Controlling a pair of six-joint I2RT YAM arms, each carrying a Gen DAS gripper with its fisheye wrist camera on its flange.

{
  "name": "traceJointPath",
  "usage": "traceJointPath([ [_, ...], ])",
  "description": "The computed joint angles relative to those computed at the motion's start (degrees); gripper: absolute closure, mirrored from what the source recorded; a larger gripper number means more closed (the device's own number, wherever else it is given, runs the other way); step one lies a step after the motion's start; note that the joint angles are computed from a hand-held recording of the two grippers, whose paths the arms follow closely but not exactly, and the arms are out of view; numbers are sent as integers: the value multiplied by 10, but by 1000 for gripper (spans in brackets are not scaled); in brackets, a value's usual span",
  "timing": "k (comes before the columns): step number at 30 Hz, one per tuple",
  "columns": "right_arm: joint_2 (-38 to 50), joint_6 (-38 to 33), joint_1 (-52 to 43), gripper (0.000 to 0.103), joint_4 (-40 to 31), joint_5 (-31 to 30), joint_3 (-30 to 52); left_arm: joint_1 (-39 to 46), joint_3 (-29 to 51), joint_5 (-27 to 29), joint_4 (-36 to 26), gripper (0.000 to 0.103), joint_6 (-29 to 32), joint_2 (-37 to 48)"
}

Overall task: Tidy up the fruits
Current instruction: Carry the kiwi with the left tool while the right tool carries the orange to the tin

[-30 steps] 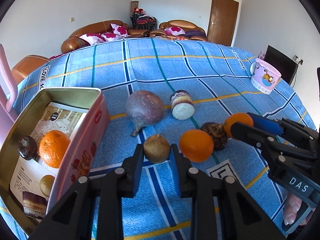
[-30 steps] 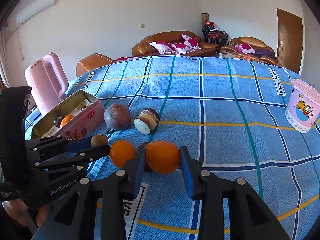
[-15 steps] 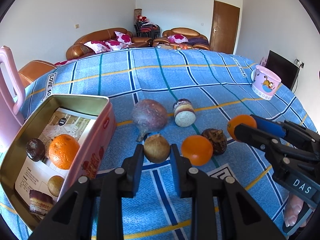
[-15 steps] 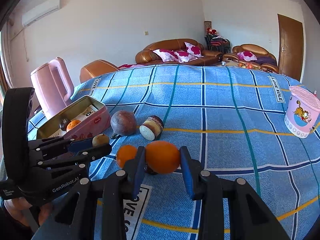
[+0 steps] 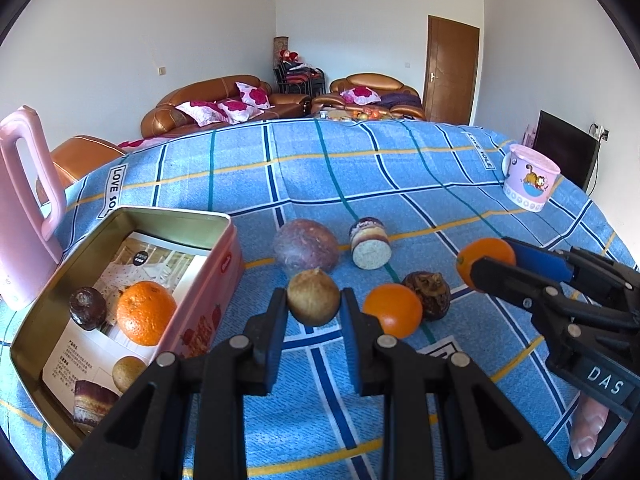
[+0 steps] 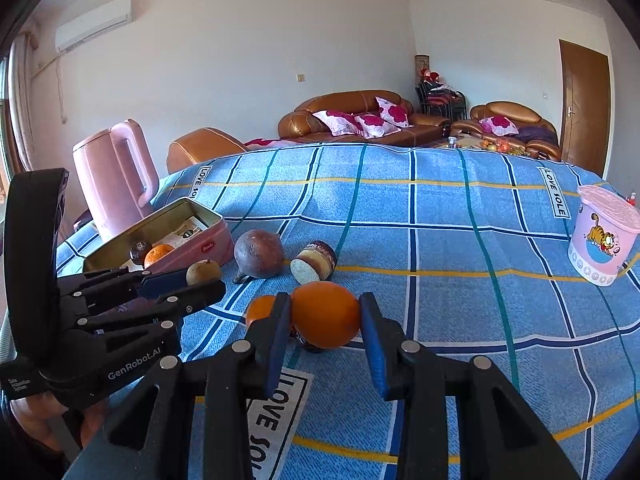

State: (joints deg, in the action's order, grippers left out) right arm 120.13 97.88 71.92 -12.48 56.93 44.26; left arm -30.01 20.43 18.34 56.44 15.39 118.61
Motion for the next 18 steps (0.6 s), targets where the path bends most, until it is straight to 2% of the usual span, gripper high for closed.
traceJointPath([
  [18, 8, 53, 29, 66, -68, 36, 25, 9, -34, 8, 77, 75, -4, 4],
])
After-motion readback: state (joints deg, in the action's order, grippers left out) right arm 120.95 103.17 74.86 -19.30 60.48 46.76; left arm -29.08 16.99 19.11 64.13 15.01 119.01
